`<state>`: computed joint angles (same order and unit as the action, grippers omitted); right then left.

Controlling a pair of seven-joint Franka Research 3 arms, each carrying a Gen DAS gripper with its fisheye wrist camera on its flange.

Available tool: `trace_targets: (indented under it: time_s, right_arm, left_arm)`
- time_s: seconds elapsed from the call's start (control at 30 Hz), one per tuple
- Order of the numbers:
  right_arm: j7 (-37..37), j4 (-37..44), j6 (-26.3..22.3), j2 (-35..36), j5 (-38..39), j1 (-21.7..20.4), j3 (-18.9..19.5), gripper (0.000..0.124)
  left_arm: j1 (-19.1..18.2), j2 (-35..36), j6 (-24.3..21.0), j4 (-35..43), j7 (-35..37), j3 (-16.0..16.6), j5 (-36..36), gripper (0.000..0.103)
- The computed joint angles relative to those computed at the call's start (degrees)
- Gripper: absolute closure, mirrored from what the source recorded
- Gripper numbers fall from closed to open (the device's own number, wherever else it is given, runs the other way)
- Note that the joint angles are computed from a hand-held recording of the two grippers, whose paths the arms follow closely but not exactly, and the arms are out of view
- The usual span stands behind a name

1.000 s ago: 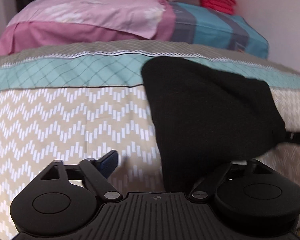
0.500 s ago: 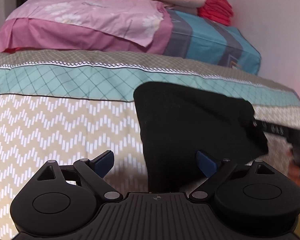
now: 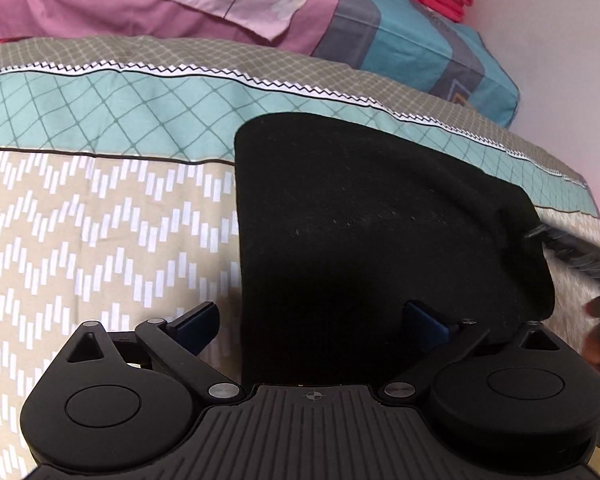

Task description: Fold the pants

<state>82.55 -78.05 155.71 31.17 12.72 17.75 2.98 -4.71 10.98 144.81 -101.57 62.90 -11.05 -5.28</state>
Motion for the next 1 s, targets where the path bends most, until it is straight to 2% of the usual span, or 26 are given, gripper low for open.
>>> trace_targets:
  time_s: [0.03,0.07,0.1,0.13,0.17,0.2,0.3,0.33,0.37,0.4,0.43,0.47,0.5,0.57,0.63,0.83,1.0]
  right_arm:
    - [4.9,3.1,-3.1,1.7,1.0,-0.1,-0.8,0.053]
    - [7.1,4.3,-4.4,2.1,6.0,-1.9,0.4,0.054]
    - [5.3,3.4,-3.9,1.5,13.5,-5.3,3.6,0.054]
    - [3.5,1.6,-2.0,0.5,16.9,-7.2,5.4,0.047]
    - [1.2,1.2,-2.0,0.3,18.0,-9.0,7.3,0.033]
    - [-1.1,1.8,-4.7,0.4,19.2,-10.1,8.0,0.029]
    - [-5.0,4.9,-16.0,2.1,21.8,-11.7,8.6,0.036]
    - [-6.9,4.4,-18.2,1.9,24.7,-12.8,9.5,0.038]
    - [-8.0,3.8,-19.4,1.9,27.1,-13.7,10.6,0.039]
    - [-9.5,1.6,-17.4,0.7,28.2,-12.7,9.6,0.043]
    - [-11.5,0.5,-16.1,0.0,28.0,-11.9,9.1,0.055]
    - [-12.7,0.4,-16.5,-0.2,28.5,-11.7,8.9,0.071]
    - [-13.4,0.8,-17.8,-0.3,30.3,-12.2,9.1,0.073]
    - [-15.5,-1.0,-17.6,-2.5,33.3,-12.6,9.2,0.075]
    - [-17.1,-4.3,-17.6,-6.0,36.7,-13.1,9.0,0.076]
    - [-23.9,-19.3,-18.5,-21.6,47.5,-13.4,6.8,0.076]
    - [-21.0,-32.1,-21.2,-34.6,50.2,-11.2,2.9,0.076]
  left_arm:
    - [0.3,0.1,0.1,0.3,0.7,-0.1,-0.5,0.000]
    - [0.5,-0.3,1.0,-0.1,1.6,-0.2,-1.1,0.000]
    - [0.7,-0.7,2.1,-0.8,2.1,-0.1,-1.0,0.000]
    - [0.7,-0.9,3.2,-1.2,2.5,0.0,-1.0,0.000]
    - [1.0,-0.7,3.7,-1.2,3.2,-0.1,-1.8,0.000]
    - [1.8,0.0,3.8,-0.8,5.2,-0.7,-4.8,0.000]
    - [5.4,3.4,2.0,1.5,13.2,-4.0,-19.8,0.000]
    - [6.2,4.0,2.3,1.6,14.8,-5.0,-23.0,0.000]
    - [5.0,4.0,3.6,1.2,14.0,-4.1,-22.2,0.000]
    - [4.1,3.9,4.0,1.2,12.7,-3.5,-20.4,0.000]
    - [3.6,3.8,3.8,1.4,12.0,-3.3,-19.5,0.000]
    - [3.4,3.5,3.6,1.4,11.6,-3.3,-19.4,0.000]
    - [3.1,3.1,3.8,1.7,10.8,-3.2,-18.8,0.000]
    - [3.4,0.5,5.0,-0.1,13.0,-3.9,-20.8,0.000]
    - [3.2,-2.8,4.0,-1.8,15.0,-4.0,-23.2,0.000]
    - [-1.7,-14.7,3.0,-9.0,15.8,-1.4,-21.0,0.000]
    - [-6.3,-24.6,1.2,-17.0,12.4,0.4,-20.0,0.000]
